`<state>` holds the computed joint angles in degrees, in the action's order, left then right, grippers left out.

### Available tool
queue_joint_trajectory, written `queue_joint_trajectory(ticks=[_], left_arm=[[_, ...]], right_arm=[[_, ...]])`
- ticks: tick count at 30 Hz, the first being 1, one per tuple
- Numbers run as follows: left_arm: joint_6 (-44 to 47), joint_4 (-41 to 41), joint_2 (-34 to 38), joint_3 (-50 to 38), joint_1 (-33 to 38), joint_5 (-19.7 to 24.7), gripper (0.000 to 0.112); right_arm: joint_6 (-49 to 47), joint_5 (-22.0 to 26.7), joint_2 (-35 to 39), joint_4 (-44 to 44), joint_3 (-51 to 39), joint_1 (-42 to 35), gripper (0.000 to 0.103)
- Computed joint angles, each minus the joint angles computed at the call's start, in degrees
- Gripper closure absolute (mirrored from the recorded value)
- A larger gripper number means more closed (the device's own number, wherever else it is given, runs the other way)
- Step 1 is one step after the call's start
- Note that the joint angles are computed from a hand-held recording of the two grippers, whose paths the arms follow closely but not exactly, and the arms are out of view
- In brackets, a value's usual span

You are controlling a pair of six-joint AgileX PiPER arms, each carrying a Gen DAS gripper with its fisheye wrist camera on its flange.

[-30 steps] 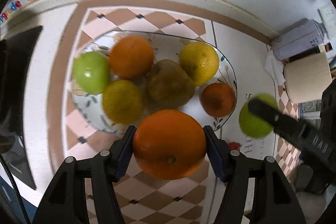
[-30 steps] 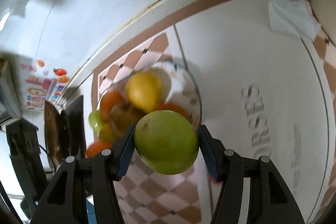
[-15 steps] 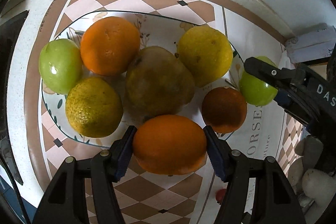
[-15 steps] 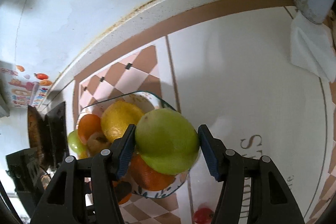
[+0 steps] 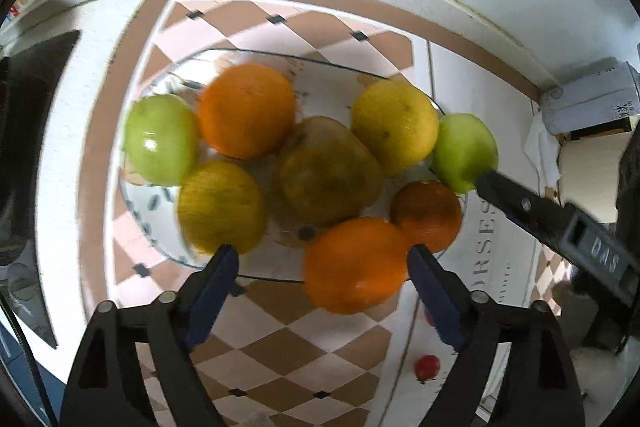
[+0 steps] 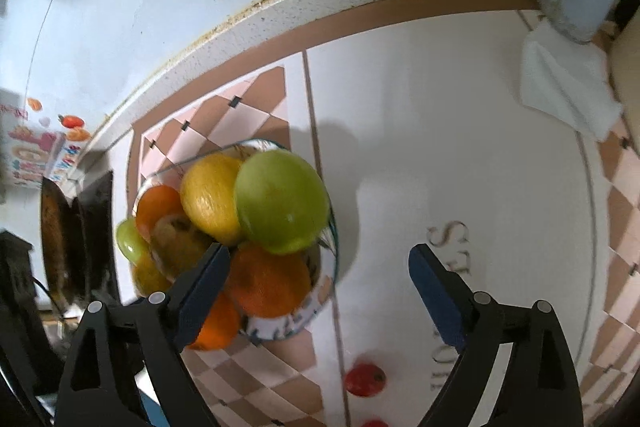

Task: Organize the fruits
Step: 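Withdraw both tools from the plate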

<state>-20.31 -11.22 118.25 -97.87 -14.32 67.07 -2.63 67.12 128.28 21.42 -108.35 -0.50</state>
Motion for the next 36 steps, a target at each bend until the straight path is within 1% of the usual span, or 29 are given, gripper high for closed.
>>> queue_joint_trajectory(ticks=[2,6,8,13,19,22,28,31,36], left_arm=[[0.50,1.39,-2.04,2.04,0.40,-0.66,0.024],[-1.06,9.19,-5.86,5.96,-0.75,-1.98,0.024],[-1.81,11.79,-7.58,8.04,-0.94,-2.61,0.024],[-2.74,15.63,-13.32,14.40,-0.05,-4.78,0.025],[-3.81,18.00,-20.39,20.54,-0.21,-6.40,0.024],[-3.80,18.51,-23.82,22.43,-0.31,-6.43,0.024],[-4.64,20.57,-31.65,25.32,-1.76,-4.70,0.024],[-4.57,20.22,-35.65,25.90,-1.97,-3.58,0.025],[-6.05,22.57,-41.64,25.35,-4.27,-0.60,0.024]], right_arm=[[0.16,-2.72,-3.82,-3.13,4.49,1.18,0.008],[2.78,-7.95,-12.06,-11.35,13.50,5.23,0.008],[4.77,-10.06,-15.86,-14.77,17.57,7.49,0.008],[8.65,-12.14,-22.10,-18.06,24.00,11.36,0.008],[12.08,-12.15,-27.67,-19.93,28.28,14.73,0.008],[14.35,-12.08,-31.36,-21.23,30.10,16.26,0.008],[17.42,-9.85,-38.70,-23.00,32.32,18.60,0.008],[19.18,-8.47,-42.90,-24.17,33.53,20.13,0.008],[22.01,-5.17,-49.62,-25.91,33.67,22.51,0.008]])
